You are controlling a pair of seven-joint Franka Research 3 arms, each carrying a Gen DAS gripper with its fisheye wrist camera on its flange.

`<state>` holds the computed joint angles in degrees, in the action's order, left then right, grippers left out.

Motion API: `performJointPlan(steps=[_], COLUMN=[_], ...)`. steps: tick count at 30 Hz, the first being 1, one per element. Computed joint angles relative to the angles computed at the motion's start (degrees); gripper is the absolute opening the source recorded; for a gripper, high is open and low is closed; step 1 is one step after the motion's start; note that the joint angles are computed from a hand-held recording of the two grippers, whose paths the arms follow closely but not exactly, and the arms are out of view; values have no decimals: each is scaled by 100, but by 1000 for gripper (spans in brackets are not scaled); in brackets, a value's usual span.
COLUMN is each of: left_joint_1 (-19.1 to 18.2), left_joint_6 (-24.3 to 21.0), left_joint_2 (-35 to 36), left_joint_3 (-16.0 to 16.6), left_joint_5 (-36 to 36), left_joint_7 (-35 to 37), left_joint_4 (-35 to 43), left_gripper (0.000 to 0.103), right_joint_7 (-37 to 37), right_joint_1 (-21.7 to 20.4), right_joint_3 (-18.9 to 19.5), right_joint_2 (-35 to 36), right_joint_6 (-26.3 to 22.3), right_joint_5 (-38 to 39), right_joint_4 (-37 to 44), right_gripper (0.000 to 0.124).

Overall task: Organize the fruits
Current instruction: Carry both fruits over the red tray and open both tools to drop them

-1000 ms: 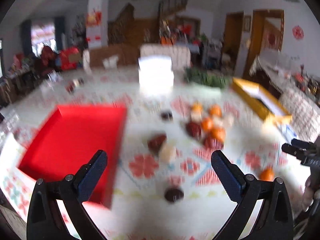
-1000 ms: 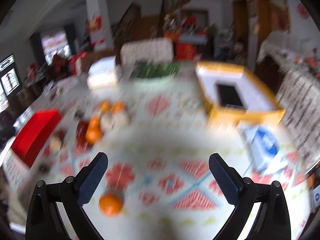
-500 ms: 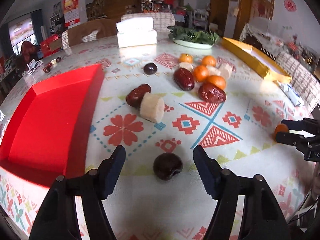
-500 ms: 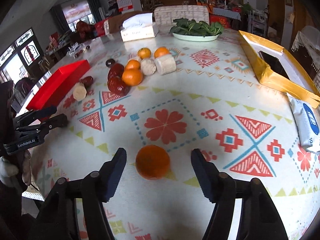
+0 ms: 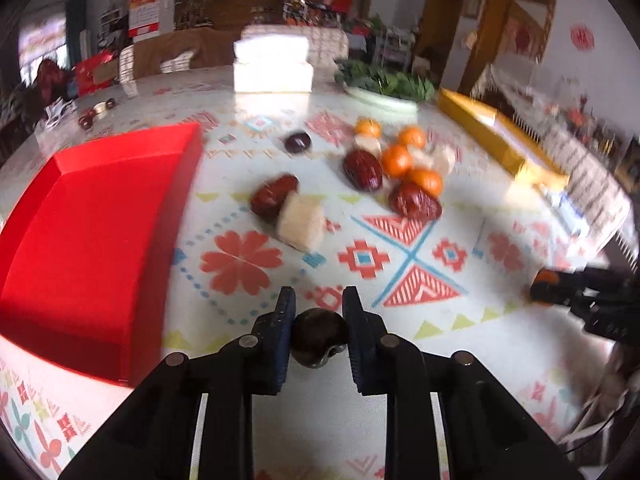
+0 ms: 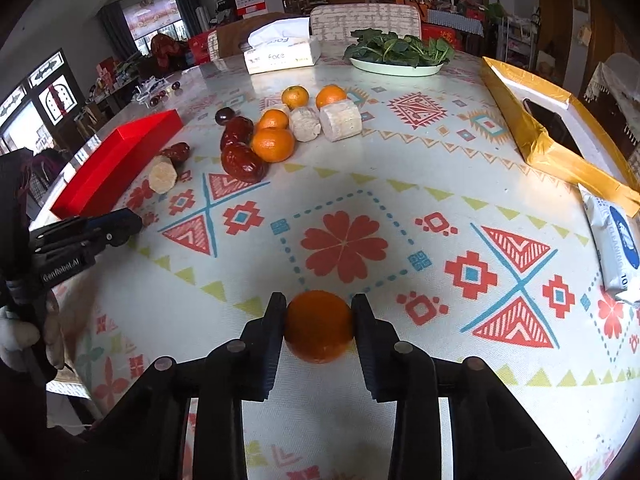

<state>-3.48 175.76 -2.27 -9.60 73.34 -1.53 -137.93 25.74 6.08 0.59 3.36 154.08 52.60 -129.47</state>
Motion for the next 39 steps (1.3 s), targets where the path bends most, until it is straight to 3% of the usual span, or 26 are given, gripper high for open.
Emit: performJointPlan(steps=[6, 9, 13, 18, 26, 31, 33, 36, 37, 39], left_joint_1=[472, 713, 1036, 1378, 2086, 2387, 2661, 2765, 2732, 2600], left_joint_6=[305, 273, 360, 267, 598, 751, 853, 927, 895, 785], left_joint_2=[-687, -977, -1078, -980, -737, -672, -665, -704, -735, -870], left_joint_3=[140, 276, 457, 505, 321, 230, 57, 34, 66, 154], left_joint_5=[1294, 1328, 894, 19, -304, -213, 289, 1093, 1307, 1488], left_joint_7=[-1545, -1673, -1283, -439, -334, -547, -1076, -1962, -2212, -2449], left_joint_4=[-256, -458, -601, -723, -859, -891, -827, -742, -723, -757], left_gripper=[23, 23, 23, 23, 24, 24, 25, 39, 48, 51], right_joint_7=[89, 129, 225, 441, 1039, 1400, 1463, 1498, 1520, 1508], right_joint_1=[-38, 22, 160, 512, 1079, 1283, 1326, 1321, 1320, 1257], right_joint_3=[-11, 44, 196, 533, 932, 1057, 1103, 1158, 1175, 1215], right_joint_2=[-46, 6, 276, 767, 1674, 2096, 2135, 2155, 2166, 2143], right_joint_6=[-705, -1196, -1886, -2172, -1976, -1732, -1588, -1448, -1415, -1426], right_joint_5=[331, 514, 724, 712, 59, -441, -569, -654, -668, -615], right_joint_4=[372, 702, 1268, 1929, 2815, 3186, 3182, 3153, 3155, 3141], right_gripper=[37, 37, 37, 37, 37, 37, 39, 39, 42, 51])
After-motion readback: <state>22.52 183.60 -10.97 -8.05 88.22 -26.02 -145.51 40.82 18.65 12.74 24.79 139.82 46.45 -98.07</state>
